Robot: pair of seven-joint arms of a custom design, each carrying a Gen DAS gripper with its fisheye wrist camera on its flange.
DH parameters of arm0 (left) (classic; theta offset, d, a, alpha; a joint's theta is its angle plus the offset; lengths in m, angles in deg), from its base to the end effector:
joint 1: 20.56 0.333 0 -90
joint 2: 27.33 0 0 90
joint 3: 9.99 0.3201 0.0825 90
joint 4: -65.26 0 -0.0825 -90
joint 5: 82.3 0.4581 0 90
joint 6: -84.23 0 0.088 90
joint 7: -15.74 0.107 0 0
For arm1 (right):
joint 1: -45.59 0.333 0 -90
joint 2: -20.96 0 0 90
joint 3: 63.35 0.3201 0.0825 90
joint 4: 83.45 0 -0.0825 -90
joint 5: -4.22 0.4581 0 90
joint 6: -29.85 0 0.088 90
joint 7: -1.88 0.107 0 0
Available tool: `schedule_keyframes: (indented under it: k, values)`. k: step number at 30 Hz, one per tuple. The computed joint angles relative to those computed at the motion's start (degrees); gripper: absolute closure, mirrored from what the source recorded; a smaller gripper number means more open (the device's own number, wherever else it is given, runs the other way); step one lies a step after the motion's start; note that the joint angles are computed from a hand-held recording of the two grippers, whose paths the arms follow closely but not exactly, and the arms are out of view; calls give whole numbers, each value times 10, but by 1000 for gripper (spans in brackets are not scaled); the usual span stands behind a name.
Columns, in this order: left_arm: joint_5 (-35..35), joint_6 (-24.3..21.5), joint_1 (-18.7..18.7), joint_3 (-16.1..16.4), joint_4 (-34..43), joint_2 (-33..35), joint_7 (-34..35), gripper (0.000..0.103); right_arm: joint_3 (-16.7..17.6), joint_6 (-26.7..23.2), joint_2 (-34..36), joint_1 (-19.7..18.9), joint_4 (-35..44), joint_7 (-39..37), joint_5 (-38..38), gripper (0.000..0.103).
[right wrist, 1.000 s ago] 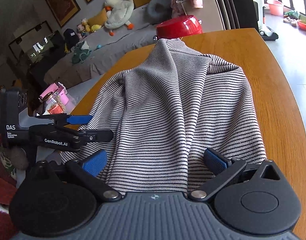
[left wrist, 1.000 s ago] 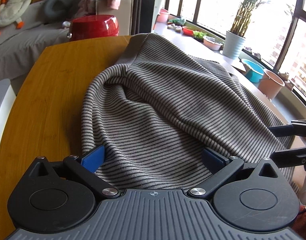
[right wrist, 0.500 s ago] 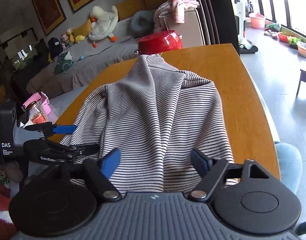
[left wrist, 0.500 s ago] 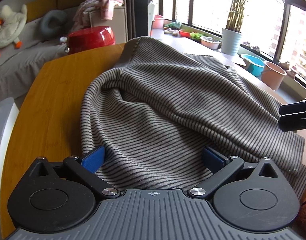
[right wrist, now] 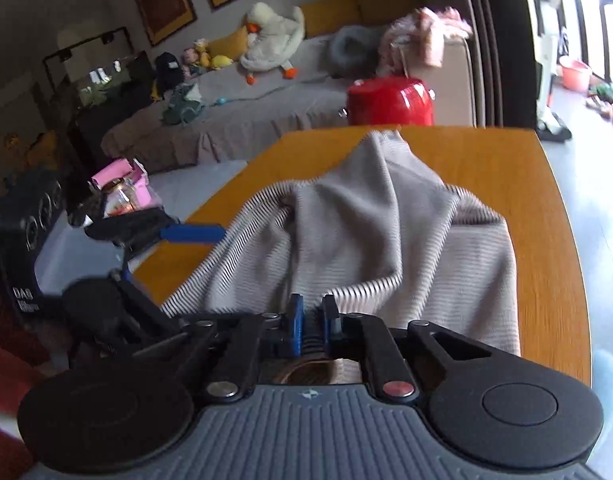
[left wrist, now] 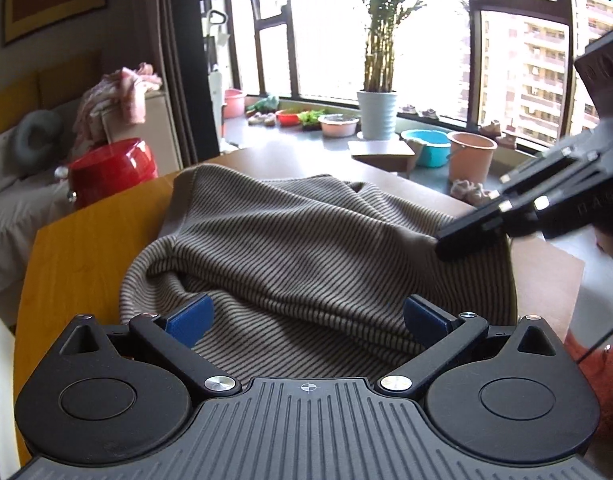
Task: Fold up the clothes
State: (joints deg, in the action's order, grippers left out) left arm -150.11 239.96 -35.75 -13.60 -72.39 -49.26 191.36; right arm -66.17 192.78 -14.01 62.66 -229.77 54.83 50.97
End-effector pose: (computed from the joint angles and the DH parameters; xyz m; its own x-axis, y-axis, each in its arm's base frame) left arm 0.5139 -0.1409 0.4910 -0.7385 -0.6685 -0.0878 -0.3125 0.4548 -0.8340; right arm 0.4691 0.0779 0.5382 0.3378 -0.9030 -0.2655 -0.5922 0.0153 -0.8057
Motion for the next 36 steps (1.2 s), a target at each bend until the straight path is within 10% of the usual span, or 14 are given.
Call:
schedule_keyframes:
  k: [6, 16, 23, 36]
  values:
    - [-41, 42, -21, -6, 3, 10, 59, 0, -105, 47, 27, 138, 97, -200, 181, 103]
    - [-23, 16, -4, -11, 18, 28, 19, 0, 107, -23, 63, -141, 41, 130, -160, 84]
    - [-10, 8, -4, -10, 9, 28, 15, 0, 43, -54, 15, -97, -30, 139, -157, 66]
    - [40, -80, 24, -13, 28, 60, -92, 0, -12, -106, -84, -42, -78, 89, -70, 71]
